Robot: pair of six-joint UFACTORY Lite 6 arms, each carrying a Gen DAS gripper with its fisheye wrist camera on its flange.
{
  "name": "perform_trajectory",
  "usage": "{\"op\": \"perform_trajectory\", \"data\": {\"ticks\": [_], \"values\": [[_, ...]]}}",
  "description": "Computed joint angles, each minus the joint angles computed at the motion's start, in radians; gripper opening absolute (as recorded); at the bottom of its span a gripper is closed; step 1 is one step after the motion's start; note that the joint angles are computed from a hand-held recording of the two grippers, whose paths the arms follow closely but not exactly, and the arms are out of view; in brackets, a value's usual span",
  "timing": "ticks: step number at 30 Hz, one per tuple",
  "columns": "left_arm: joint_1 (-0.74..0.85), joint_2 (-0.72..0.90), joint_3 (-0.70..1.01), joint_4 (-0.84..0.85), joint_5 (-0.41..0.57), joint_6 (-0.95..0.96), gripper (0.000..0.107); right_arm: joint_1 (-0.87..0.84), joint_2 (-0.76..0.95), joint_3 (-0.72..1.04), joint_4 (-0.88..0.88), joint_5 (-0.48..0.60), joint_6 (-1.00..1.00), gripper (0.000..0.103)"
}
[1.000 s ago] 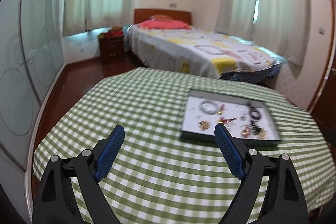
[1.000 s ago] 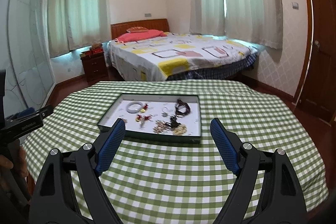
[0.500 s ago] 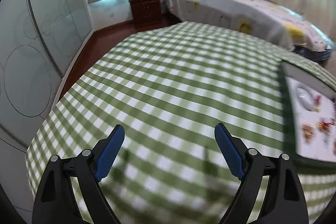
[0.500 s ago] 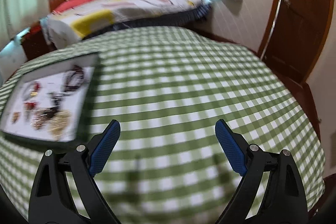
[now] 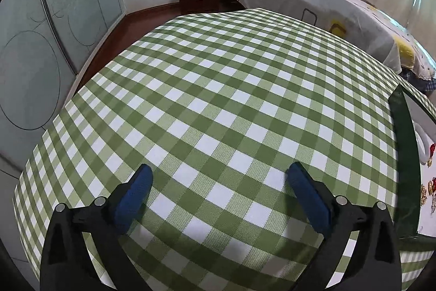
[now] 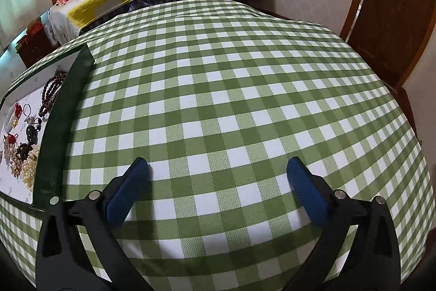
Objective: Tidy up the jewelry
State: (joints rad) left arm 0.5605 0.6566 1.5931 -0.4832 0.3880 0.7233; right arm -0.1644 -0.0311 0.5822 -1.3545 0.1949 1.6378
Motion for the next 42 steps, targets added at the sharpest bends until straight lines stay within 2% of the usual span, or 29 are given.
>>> {"op": "perform_trajectory", "data": {"ticks": [42], "values": [[-0.001, 0.004, 0.008, 0.008, 0.002, -0.01, 0.098, -0.002, -0.004, -0.004, 0.002, -0.002, -0.004, 0.099]]}}
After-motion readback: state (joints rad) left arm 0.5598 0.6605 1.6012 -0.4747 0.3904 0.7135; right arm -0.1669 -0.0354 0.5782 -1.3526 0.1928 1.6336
